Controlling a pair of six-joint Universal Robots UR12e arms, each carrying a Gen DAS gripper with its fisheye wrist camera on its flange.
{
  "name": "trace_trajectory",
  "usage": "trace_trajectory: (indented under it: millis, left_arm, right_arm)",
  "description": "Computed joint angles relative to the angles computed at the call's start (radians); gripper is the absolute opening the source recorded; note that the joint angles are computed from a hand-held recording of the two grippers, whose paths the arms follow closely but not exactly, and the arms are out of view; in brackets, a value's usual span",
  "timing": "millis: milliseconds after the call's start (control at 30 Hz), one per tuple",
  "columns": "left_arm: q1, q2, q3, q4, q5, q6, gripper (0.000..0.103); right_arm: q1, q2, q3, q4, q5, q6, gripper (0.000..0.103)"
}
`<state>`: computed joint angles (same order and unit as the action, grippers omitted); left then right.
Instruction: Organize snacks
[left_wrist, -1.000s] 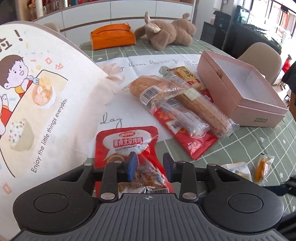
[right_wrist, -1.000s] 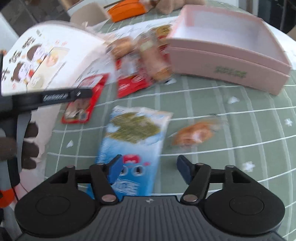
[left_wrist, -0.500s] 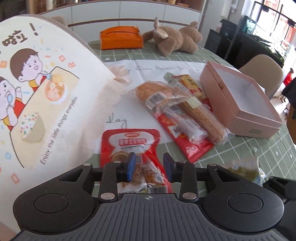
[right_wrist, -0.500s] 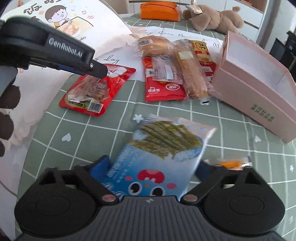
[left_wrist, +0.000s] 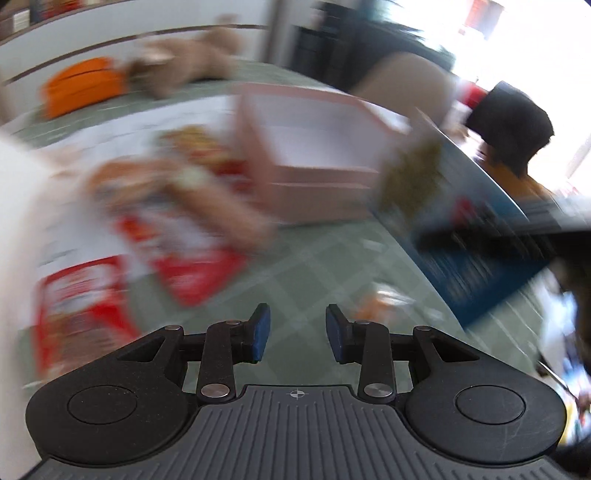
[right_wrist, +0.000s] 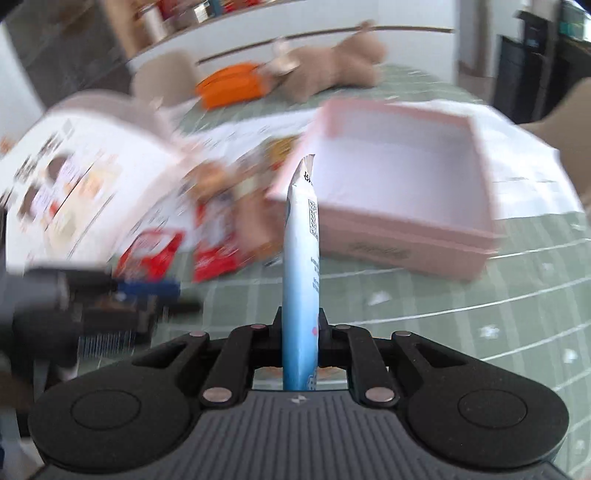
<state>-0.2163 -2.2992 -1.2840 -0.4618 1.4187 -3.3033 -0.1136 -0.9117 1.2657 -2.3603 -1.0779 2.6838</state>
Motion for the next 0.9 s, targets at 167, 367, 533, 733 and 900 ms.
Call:
trace_trajectory:
  millis: [167,367,533,733,900]
  left_arm:
    - [-0.054,-0.063,0.102,-0.076,0.054,0.149,0.039]
    - [-0.092,-0.089,0.154,-0.138,0.155,0.050,0.022]
    - [-0.110,-0.075,0.137,-0.163,0.300,-0.163,0.021]
    - [-0.127,-0.077,0.153,-0.208,0.363,-0.273,0.021]
    - [-0.143,-0.081,0.173,-0.283,0.459,-0.328,0.021]
  right_arm:
    - [-0.016,0.010,-0.023,-0.011,-0.061,-0.010,0.012]
    - [-0.052,0.028,-0.046,0.096,0.031,-0.114,0.013]
    - [-0.093,0.075,-0.133,0.396,0.152,-0.255,0.031]
    - [-0.096,0.064,-0.046,0.135,0.026,-0.372,0.051]
    - [-0.108,0.088,-0.100,0.293,0.101,-0.289,0.072]
